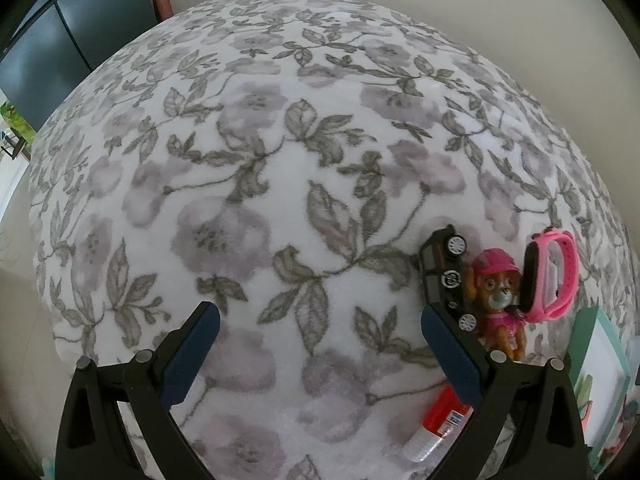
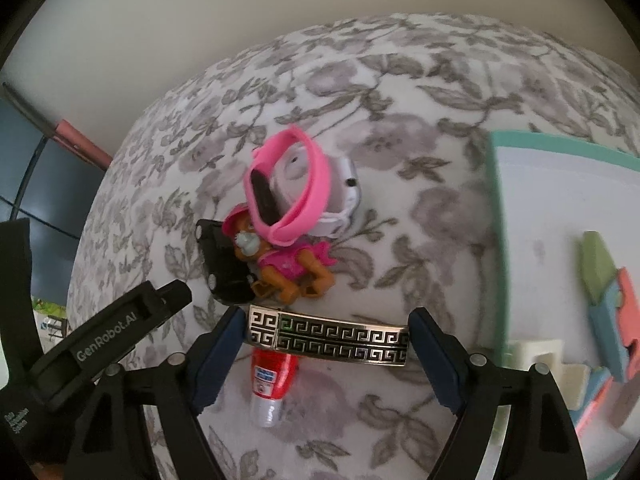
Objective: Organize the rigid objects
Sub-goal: 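Grasp the gold patterned bar with the right tool while the left tool reaches the red glue bottle, then carry the gold bar toward the tray with the right tool while the left tool grasps the red glue bottle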
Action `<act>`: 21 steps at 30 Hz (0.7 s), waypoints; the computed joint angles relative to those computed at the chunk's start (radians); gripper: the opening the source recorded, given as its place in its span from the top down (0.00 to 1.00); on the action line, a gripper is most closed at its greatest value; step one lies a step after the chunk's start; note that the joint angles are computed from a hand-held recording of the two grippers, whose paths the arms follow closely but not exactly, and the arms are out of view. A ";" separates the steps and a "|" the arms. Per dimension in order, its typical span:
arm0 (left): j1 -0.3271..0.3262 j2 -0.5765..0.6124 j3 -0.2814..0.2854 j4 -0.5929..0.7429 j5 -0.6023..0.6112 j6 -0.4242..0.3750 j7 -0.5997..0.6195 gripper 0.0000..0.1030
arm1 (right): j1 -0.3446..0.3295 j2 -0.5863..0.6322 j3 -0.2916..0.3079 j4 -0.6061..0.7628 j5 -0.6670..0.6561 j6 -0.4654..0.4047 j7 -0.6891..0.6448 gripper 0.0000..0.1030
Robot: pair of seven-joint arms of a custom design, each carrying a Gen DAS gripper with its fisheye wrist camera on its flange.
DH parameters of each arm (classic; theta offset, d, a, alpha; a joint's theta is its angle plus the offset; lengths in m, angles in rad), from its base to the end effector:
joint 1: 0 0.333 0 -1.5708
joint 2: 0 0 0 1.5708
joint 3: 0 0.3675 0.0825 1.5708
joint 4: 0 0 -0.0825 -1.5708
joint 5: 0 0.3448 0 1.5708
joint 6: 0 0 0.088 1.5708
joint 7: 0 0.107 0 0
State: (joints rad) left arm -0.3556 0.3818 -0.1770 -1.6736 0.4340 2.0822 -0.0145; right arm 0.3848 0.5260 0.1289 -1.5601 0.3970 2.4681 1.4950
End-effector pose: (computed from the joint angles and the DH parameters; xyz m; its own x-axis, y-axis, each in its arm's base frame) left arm 0.5781 -0.2973 0.4571 0.7559 -0.6546 0.0100 -0.6194 -0.7201 -0.3127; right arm 0.6349 0.3346 0.4470 0.3321 -0.8669 -0.3719 -0.9196 -0.2099 -0.3320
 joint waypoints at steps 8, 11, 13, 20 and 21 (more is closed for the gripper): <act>0.004 -0.001 -0.010 -0.002 -0.020 0.044 0.034 0.02 | -0.002 -0.050 -0.033 -0.029 -0.034 -0.008 0.045 0.18; 0.008 0.005 -0.017 -0.001 -0.045 0.065 0.060 0.02 | -0.001 -0.070 -0.049 -0.038 -0.068 -0.010 0.070 0.18; 0.009 0.014 -0.022 0.009 -0.062 0.070 0.088 0.02 | -0.002 -0.084 -0.059 -0.046 -0.089 -0.005 0.090 0.18; -0.010 0.083 -0.037 0.108 -0.102 0.037 0.238 0.02 | -0.034 -0.132 -0.058 -0.085 -0.094 0.023 0.102 0.18; -0.015 0.096 -0.038 0.128 -0.105 0.029 0.262 0.02 | -0.040 -0.138 -0.056 -0.090 -0.088 0.025 0.098 0.18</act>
State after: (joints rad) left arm -0.3705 0.4781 -0.2155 -1.5453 0.3285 2.1111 0.2477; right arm 0.3449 0.3881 0.0733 -1.6502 0.3088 2.4934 1.5934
